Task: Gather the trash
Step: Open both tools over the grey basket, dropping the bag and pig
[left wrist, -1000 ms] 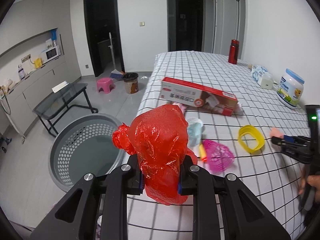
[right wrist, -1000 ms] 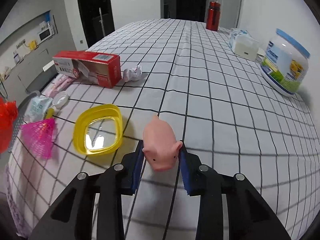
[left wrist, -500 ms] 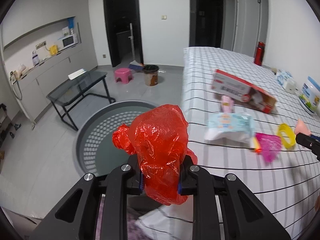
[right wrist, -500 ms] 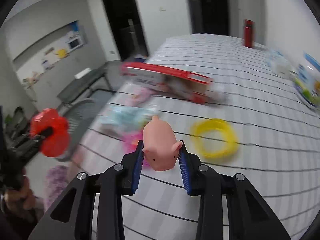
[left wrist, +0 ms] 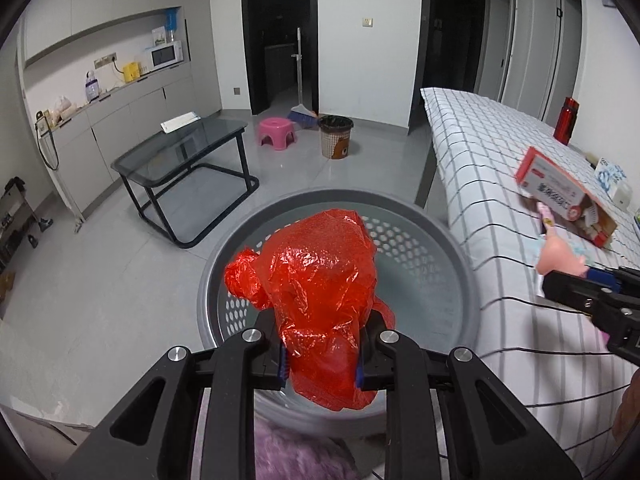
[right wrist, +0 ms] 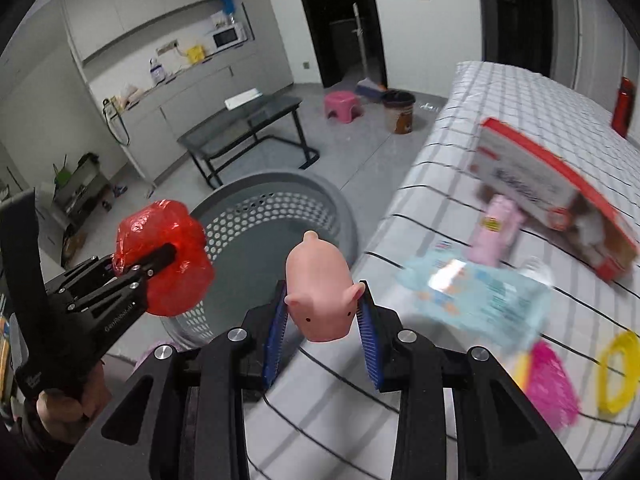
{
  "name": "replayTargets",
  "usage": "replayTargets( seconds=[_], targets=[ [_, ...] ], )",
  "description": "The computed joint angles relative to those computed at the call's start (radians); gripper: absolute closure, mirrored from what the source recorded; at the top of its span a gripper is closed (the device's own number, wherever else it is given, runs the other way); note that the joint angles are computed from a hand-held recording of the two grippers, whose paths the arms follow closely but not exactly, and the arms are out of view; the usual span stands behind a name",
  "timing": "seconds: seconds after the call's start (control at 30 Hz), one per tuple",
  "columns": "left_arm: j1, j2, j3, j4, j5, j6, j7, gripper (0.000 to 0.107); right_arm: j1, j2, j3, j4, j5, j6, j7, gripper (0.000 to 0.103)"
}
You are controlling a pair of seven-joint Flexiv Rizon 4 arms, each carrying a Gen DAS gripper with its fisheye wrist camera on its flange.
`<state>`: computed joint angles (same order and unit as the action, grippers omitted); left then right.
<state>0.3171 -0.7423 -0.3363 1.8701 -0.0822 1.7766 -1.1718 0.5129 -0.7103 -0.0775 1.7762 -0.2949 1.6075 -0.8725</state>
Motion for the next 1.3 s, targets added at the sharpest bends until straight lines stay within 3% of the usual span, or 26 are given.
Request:
replayTargets(
  seconds=[0.13,0.4,0.8,0.97,1.3],
  targets=[
    [0.047,-0.038,-0.054,-0.04,-0.003,-0.054,0.031,0.084,-0.057,-0.066,0.087,-0.115,-0.013,-0.08,-0.031,0.07],
    [0.055,-0.083,-0.065,-0.084,-0.041,-0.083,0.084,0.084,-0.111,-0.176,0.199,-0.29,0.016,-0.209,-0.092,0.07],
    [0.058,-0.097,-0.069,-0.09,-0.074,-0.08,0.102,0.08,-0.083,-0.216,0.184,-0.359,0.043,-0.246,-0.118,0.07],
    [0.041,-0.093,-0.041,-0.09,-0.083,-0.069,0.087,0.051,-0.057,-0.204,0.142,-0.333,0.037,-0.212,-0.092,0.06],
    [0.029,-0.093,-0.014,-0.094,-0.09,-0.081,0.073,0.05,-0.049,-0.196,0.126,-0.311,0.011,-0.196,-0.072,0.057]
  ],
)
